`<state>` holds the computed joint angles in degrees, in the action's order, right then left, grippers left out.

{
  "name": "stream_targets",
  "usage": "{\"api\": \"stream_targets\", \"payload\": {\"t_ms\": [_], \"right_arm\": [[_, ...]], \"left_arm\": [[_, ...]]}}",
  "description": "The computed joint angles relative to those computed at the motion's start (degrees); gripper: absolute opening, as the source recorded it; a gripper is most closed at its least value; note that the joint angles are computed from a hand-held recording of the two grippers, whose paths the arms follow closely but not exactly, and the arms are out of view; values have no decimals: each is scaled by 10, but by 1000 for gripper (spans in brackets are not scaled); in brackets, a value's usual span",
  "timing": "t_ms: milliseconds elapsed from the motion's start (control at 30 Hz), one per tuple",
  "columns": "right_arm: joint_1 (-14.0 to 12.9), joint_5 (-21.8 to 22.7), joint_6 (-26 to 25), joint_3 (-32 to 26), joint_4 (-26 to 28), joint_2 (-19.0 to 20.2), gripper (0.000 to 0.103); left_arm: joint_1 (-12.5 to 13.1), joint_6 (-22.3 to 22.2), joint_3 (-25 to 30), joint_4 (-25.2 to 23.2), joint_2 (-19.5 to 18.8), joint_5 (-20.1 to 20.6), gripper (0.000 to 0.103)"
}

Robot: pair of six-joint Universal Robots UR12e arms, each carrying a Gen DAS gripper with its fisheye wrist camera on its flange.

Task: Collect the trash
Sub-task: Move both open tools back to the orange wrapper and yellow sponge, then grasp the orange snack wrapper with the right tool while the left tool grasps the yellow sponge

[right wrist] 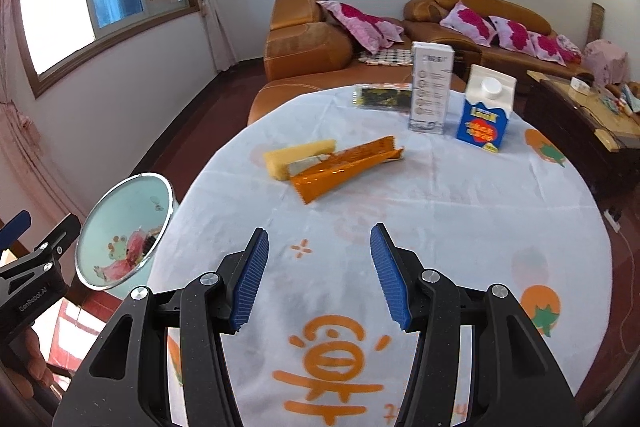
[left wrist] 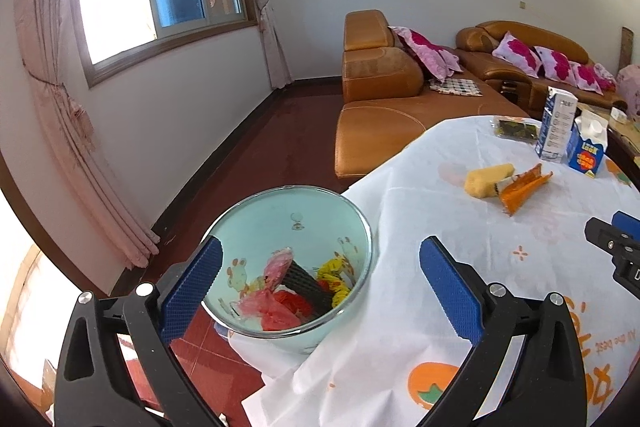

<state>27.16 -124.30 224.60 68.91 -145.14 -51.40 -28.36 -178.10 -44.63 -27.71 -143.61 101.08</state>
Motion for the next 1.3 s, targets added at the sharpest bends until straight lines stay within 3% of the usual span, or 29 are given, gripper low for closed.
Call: {"api": "stream_targets", "payload": {"t_ms": [333, 567, 733, 867, 1033, 1267, 1300], "right_arm": [[-4, -26, 47, 45, 18, -27, 53], [-18, -31, 85, 51, 48, -31, 53], [-33, -12, 74, 14, 52, -7, 53], [-54, 18, 111, -21, 68, 15, 53], [-72, 25, 164, -100, 135, 61, 53], [-92, 93, 191, -167, 200, 103, 53], [-90, 81, 187, -169, 201, 105, 45]], "left_arm": [[-9, 20, 6, -9, -6, -16, 97], [-6, 22, 24, -42, -20, -34, 97], [0, 20, 38, -46, -30, -50, 96], [4, 22, 56, -50, -42, -45, 96], [11, 6, 95, -86, -63, -44, 96], [20, -10, 140, -119, -87, -40, 96], [20, -12, 147, -123, -91, -40, 96]]}}
